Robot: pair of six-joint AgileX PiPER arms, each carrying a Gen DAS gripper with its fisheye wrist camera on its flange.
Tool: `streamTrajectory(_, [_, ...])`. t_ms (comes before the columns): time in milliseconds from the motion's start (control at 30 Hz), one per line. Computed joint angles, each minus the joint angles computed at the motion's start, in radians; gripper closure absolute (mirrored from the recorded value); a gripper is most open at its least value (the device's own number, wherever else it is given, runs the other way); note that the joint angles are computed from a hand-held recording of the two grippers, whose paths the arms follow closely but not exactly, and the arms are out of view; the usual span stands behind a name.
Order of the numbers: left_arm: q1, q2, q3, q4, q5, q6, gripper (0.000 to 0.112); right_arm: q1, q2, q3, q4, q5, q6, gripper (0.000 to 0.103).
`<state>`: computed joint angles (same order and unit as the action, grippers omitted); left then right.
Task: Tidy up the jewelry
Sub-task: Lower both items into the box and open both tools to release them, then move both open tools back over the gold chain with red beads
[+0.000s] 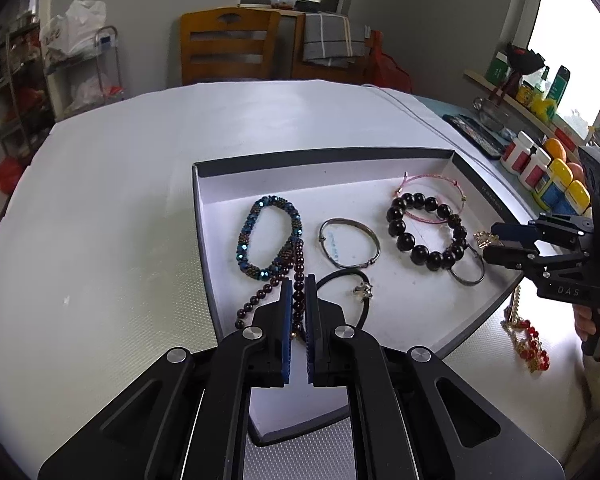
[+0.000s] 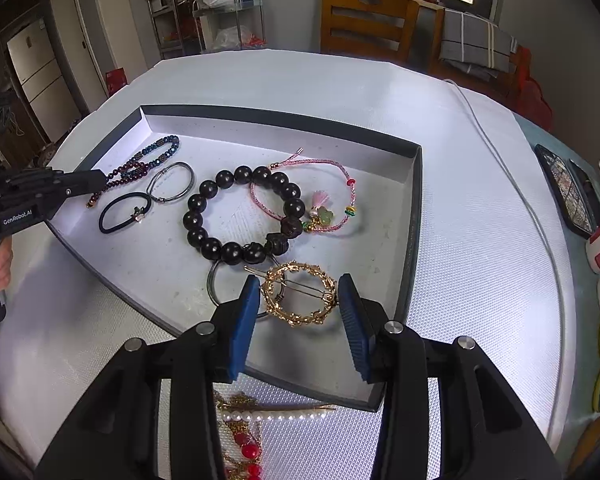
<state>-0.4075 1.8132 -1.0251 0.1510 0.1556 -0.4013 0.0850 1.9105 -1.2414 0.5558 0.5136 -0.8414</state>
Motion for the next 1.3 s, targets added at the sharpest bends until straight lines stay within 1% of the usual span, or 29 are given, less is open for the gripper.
streamTrajectory(167, [-0.007,0.004,-0.006,-0.038,0.013,0.043,0.107,0.002,-0.002,0.003,0.010,0.003,-0.004,0.063])
streamTrajectory(267, [-0.010,0.003,-0.004,-0.043,0.013,0.044,0.098,-0.003,-0.008,0.009,0.025,0.004,-0.016,0.062])
streamTrajectory(333, [-0.016,-0.004,0.005,0.001,0.007,-0.002,0.089,-0.009,-0.013,0.014,0.047,0.004,-0.033,0.061])
streamTrajectory(400, [-0.017,-0.007,0.008,-0.021,0.002,0.021,0.088,-0.013,-0.020,0.020,0.064,0.003,-0.045,0.061])
streamTrajectory(467, [-0.024,-0.015,0.014,0.007,0.002,-0.006,0.088,-0.017,-0.027,0.024,0.072,0.001,-0.050,0.061])
streamTrajectory(500, [-0.031,-0.019,0.016,0.049,0.003,-0.047,0.086,-0.021,-0.032,0.029,0.086,0.002,-0.062,0.058])
streamTrajectory(533, [-0.039,-0.024,0.018,0.105,0.006,-0.104,0.080,-0.024,-0.040,0.036,0.104,0.001,-0.077,0.055])
streamTrajectory(567, [-0.048,-0.030,0.023,0.177,0.007,-0.175,0.077,-0.027,-0.049,0.044,0.122,0.000,-0.094,0.051])
streamTrajectory(600, [-0.057,-0.037,0.028,0.234,0.006,-0.231,0.075,-0.030,-0.057,0.052,0.140,-0.001,-0.111,0.050])
streamTrajectory(667, [-0.067,-0.045,0.031,0.266,0.011,-0.260,0.074,-0.036,-0.080,0.072,0.165,-0.005,-0.138,0.048])
streamTrajectory(700, [-0.075,-0.050,0.033,0.304,0.016,-0.299,0.069,-0.039,-0.090,0.083,0.178,-0.008,-0.151,0.043])
streamTrajectory(733, [-0.086,-0.056,0.036,0.381,0.024,-0.376,0.062,-0.045,-0.107,0.101,0.203,-0.014,-0.176,0.039])
streamTrajectory(767, [-0.096,-0.062,0.041,0.453,0.029,-0.448,0.059,-0.053,-0.124,0.119,0.231,-0.017,-0.203,0.033])
streamTrajectory(833, [-0.119,-0.079,0.051,0.580,0.044,-0.572,0.049,-0.069,-0.158,0.153,0.270,-0.018,-0.245,0.032])
streamTrajectory(867, [-0.132,-0.085,0.053,0.627,0.054,-0.620,0.046,-0.076,-0.173,0.168,0.284,-0.019,-0.262,0.028])
streamTrajectory(900, [-0.143,-0.093,0.057,0.672,0.064,-0.664,0.040,-0.087,-0.193,0.189,0.307,-0.019,-0.289,0.024])
streamTrajectory(933, [-0.156,-0.101,0.060,0.712,0.076,-0.704,0.034,-0.099,-0.213,0.209,0.332,-0.019,-0.317,0.022])
streamTrajectory(1000, [-0.190,-0.116,0.065,0.795,0.115,-0.785,0.031,-0.121,-0.246,0.246,0.366,-0.022,-0.359,0.015])
streamTrajectory(1067, [-0.225,-0.123,0.062,0.844,0.163,-0.833,0.028,-0.147,-0.283,0.287,0.390,-0.024,-0.396,0.012])
streamTrajectory(1100, [-0.244,-0.122,0.058,0.872,0.194,-0.862,0.024,-0.160,-0.298,0.306,0.396,-0.021,-0.409,0.012])
streamTrajectory(1167, [-0.280,-0.123,0.060,0.926,0.265,-0.926,0.023,-0.182,-0.323,0.341,0.410,-0.017,-0.434,0.010])
streamTrajectory(1233, [-0.313,-0.112,0.050,0.931,0.340,-0.953,0.022,-0.200,-0.344,0.381,0.425,-0.016,-0.460,0.010])
streamTrajectory(1300, [-0.327,-0.108,0.051,0.925,0.367,-0.967,0.022,-0.213,-0.362,0.421,0.431,-0.020,-0.482,0.010])
